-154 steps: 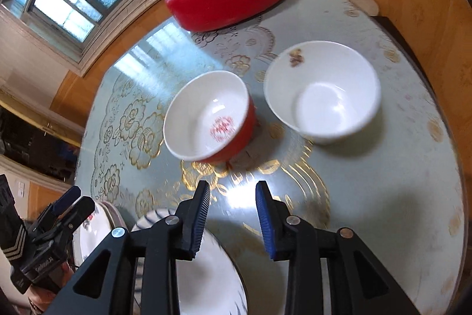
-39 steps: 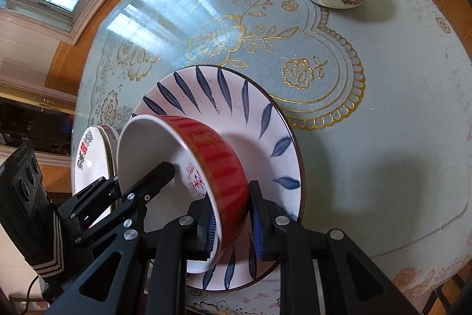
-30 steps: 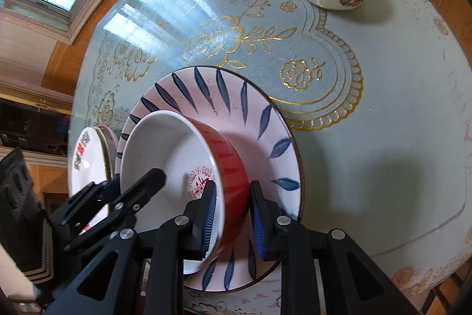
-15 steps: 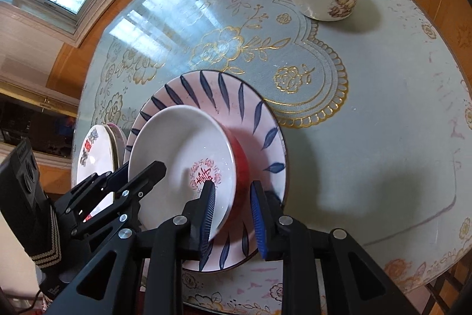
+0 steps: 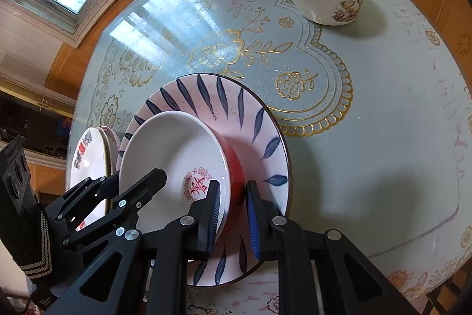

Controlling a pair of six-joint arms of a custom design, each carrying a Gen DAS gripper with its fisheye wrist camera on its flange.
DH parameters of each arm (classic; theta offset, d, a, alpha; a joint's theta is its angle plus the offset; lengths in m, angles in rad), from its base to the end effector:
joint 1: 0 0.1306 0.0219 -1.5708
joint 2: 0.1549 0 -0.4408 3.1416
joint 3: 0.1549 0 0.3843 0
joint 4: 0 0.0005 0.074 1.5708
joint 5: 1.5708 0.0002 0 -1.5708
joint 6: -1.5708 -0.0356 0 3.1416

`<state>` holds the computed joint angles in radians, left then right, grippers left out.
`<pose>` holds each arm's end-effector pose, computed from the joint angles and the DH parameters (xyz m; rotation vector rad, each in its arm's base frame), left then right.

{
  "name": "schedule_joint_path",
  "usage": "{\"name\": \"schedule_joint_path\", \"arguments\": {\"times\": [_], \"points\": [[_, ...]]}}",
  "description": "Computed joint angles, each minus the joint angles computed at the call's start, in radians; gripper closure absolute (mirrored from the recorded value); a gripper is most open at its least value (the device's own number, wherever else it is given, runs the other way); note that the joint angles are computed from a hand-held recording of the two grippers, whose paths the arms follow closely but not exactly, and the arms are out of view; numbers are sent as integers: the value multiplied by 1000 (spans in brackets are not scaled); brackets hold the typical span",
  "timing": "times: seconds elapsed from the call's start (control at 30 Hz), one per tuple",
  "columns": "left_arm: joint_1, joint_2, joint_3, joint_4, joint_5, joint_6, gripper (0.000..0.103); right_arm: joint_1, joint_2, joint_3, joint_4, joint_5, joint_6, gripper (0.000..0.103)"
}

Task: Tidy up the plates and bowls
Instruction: 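Open the right gripper and withdraw from the red bowl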

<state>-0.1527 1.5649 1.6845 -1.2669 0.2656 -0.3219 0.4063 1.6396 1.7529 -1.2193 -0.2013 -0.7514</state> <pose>0.5058 -0.0878 0.5135 0.7054 2.5890 -0.3083 0.5027 0.2235 0.5064 0.4148 2.7698 0.5992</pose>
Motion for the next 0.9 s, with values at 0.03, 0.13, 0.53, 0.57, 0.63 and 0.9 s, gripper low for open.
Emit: {"name": "schedule_joint_path", "arguments": {"times": [0.03,0.13,0.53,0.57,0.63,0.9], "points": [[2,1,5,-1,3,6,62,-2,0,5,-4,-2,9,83],[5,-3,15,11,6,23,50,-14,-13,5,16,-23,7,81],[-9,46,129,-33,-5,105,28,-84,-56,18,21,17,-2,75],[-11,55,144,-44,-4,113,27,-92,-59,14,22,19,-4,75],[-16,63,162,-47,-3,129,27,-113,-65,7,24,26,-8,75],[-52,94,225,-49,-22,174,23,-203,-73,-15,82,94,-7,70]]}}
